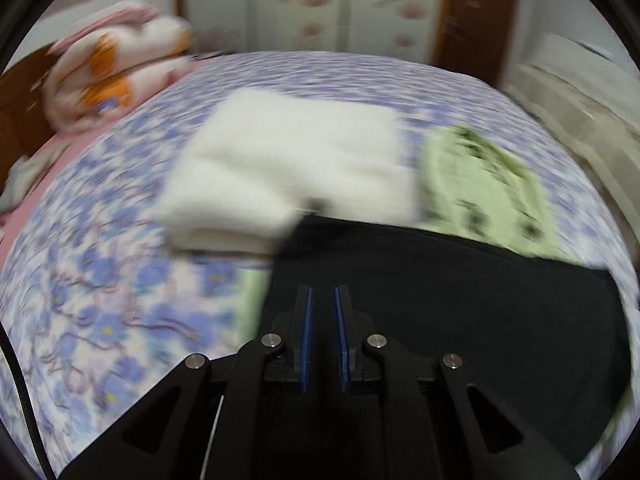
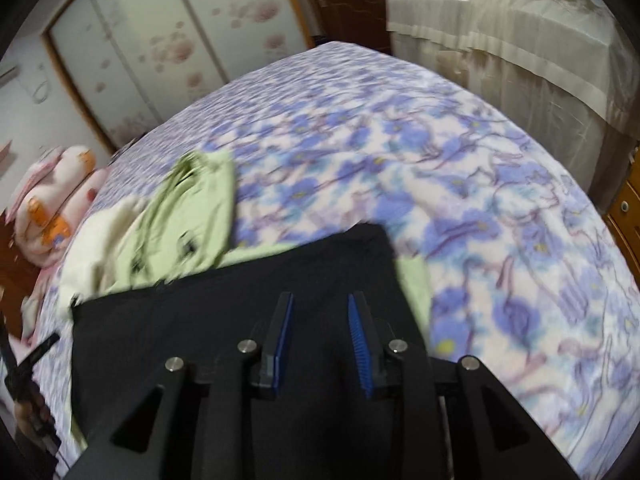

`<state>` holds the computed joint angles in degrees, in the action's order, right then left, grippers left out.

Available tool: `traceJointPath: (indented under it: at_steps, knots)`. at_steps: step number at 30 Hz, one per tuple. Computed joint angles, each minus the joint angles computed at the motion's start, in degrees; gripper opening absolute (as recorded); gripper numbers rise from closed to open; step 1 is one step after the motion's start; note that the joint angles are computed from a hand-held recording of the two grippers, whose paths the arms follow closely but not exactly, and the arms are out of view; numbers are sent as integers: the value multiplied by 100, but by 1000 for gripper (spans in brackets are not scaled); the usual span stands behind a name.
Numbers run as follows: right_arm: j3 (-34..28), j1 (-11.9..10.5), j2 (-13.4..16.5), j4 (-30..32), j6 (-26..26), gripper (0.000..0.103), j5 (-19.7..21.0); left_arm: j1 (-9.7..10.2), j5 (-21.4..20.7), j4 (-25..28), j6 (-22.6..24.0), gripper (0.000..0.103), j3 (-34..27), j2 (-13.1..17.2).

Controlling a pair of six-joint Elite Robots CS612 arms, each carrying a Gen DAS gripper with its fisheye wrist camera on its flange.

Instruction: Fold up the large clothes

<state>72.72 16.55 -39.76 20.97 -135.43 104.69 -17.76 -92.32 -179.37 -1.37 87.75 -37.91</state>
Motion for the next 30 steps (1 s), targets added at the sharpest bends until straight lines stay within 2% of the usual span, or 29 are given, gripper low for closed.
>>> traceJointPath:
  at_steps: [2,5,7,9,10,13,14,15,17,18,19,20,21,24,26,30]
  knots:
    - [-175,165,98,132,-148,28,-151,-107,-408,-55,110,9,233,-109]
    - [-504,392,309,234,-409,28,-444,-300,-950,-34,17,10,512,-190]
    - [-793,525,496,370,-553,28,-591,-449,-913,39,-14,10,634,-170]
    - [-1140,645,728,594,-763,28,-713,-569,-563,109,-8,10,679,-99]
    - [-1350,705,873,782,-904,28,-707,-634,-182,94,-20,10,702,-55]
    - [-1826,832,1230,1387,-1264,28,-474,-673,750,-318,-23,13,766,48]
    - [-1845,852,1267,1483,-1356,28,-345,-672,1050,-382,-32,13,783,57]
    - [-1734,863,1239,1479,-1442,28,-121,-620,1251,-366,-52,13,765,72]
    - [-1389,845,1094,1378,-1435,26,317,-455,1120,-228,-128,13,746,62]
    - [-1229,818,1018,1317,-1393,25,385,-381,1065,-190,-128,15,762,47]
    - [-1131,795,1000,1496,-1186,26,693,-345,1126,-200,-95,16,787,35]
    - [-1089,783,1007,1698,-959,34,939,-321,1256,-208,-37,16,824,21]
    - [-960,745,978,1857,-658,35,1140,-284,1256,-218,8,16,860,5]
    - [-214,529,622,1522,-129,32,858,-235,1291,-242,25,16,931,-11]
    - [116,472,425,1227,-37,30,700,-225,1323,-219,0,17,976,-46]
    - [-294,541,662,1848,-102,33,925,-205,1322,27,-84,21,1030,-137]
